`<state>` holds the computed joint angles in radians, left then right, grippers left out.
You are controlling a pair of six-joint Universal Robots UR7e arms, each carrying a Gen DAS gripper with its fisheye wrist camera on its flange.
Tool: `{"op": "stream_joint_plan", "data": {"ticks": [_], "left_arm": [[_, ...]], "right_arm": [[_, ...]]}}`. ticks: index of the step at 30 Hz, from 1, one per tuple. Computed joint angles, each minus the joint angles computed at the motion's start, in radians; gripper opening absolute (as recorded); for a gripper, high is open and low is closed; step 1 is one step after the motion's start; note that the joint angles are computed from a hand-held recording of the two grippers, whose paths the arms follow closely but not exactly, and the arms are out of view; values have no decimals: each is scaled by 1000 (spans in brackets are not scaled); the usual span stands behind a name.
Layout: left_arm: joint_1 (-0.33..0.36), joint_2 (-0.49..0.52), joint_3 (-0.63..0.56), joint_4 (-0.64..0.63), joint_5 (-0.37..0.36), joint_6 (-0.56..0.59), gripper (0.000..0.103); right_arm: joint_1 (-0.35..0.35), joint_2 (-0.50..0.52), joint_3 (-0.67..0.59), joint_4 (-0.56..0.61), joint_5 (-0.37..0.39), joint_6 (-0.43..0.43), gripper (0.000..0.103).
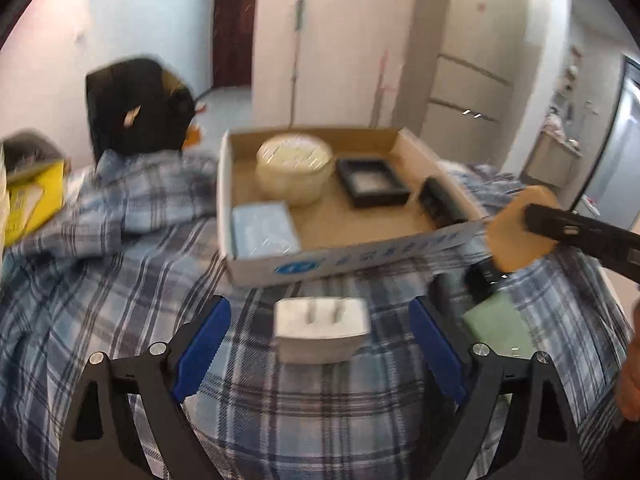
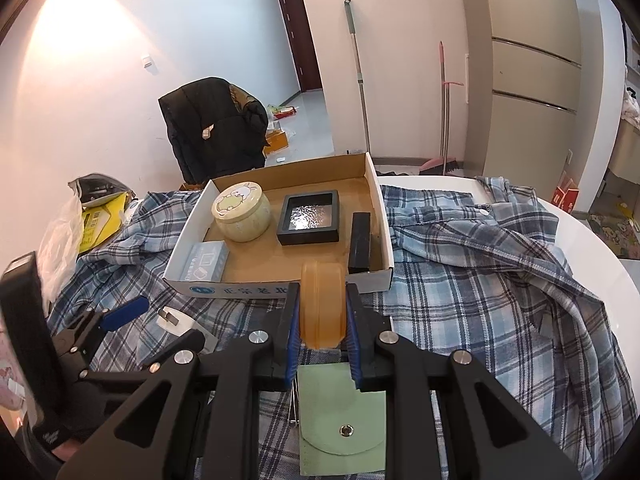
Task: Organize rigid objects
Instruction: 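Carry the white plug and orange block over the cardboard box with both grippers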
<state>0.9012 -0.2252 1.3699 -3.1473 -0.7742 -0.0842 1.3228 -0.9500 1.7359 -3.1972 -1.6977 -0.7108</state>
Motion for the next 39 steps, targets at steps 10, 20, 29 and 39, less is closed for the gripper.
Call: {"op": "stream_joint_plan", "data": {"ticks": [10,20,29,39], "left_arm": [[20,3,-23,107,-44,-23,50],[-58,39,77,-458,-49,332,48],[-97,-2,73,-660,-13,380,48],[-84,-5,-169,-378,-24,232,48]], "right_arm": [[3,11,-7,-1,-24,-18,19],[-1,6,-7,4,-20,-13,19],[23,-43,-9,18,14,51,19],[124,15,-152,14,-38,29,19]]}}
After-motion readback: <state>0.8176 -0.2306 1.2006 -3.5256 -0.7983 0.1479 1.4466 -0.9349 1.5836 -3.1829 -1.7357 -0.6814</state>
